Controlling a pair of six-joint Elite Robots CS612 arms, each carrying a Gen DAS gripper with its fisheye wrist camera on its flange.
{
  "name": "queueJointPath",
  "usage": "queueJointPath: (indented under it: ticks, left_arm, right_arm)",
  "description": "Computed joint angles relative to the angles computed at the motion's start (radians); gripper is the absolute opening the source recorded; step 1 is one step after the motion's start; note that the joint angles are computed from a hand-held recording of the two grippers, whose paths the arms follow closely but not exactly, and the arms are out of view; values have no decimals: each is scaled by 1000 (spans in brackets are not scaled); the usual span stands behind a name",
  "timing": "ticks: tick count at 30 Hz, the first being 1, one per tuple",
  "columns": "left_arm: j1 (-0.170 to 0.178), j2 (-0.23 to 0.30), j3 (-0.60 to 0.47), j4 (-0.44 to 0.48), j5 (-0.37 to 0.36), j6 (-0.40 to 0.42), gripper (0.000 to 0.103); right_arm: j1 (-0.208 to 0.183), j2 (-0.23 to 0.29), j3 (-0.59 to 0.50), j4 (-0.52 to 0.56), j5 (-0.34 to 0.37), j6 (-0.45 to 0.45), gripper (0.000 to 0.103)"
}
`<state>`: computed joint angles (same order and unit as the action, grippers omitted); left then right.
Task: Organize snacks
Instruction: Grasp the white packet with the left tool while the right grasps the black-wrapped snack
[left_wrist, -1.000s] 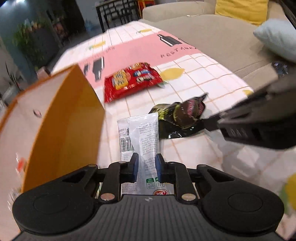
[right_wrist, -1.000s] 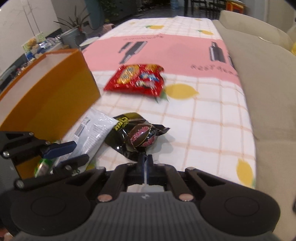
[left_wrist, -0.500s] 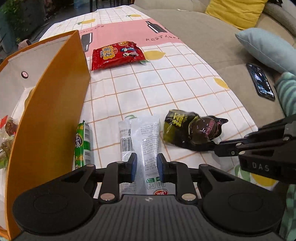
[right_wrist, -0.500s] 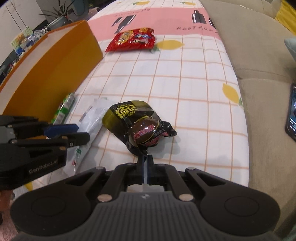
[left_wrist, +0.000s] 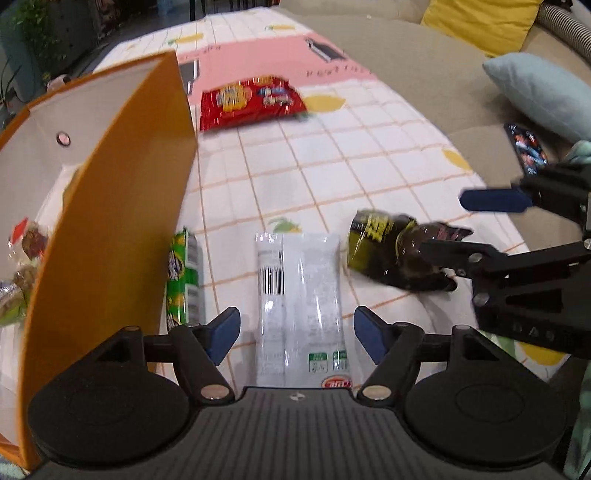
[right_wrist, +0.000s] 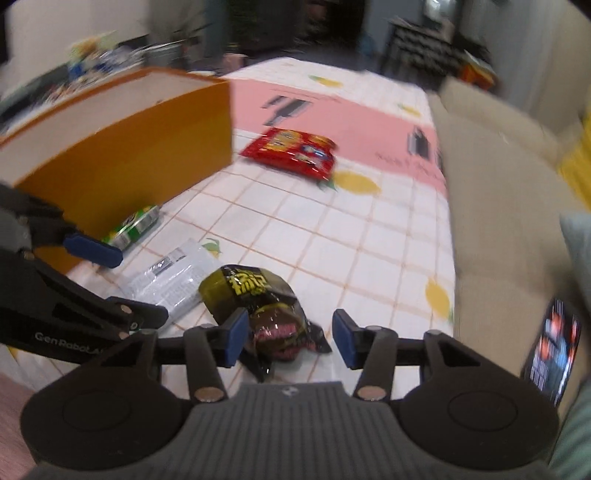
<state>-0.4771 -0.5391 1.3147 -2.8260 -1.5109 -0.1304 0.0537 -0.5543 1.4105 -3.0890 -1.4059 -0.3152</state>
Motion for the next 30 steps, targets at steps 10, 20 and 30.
queueJointPath:
  ticks: [10, 20, 30]
  left_arm:
    - [5, 20, -28, 51, -18, -35, 84]
    - [-3, 23, -28, 35, 11, -18, 74]
    - [-4, 26, -24, 1, 1, 3, 56]
  right_arm:
    - [-4, 29, -43, 83, 27, -55, 54]
    - [-6, 40, -62, 115, 34, -10, 59]
    - [-2, 39, -67, 131, 21, -17, 52]
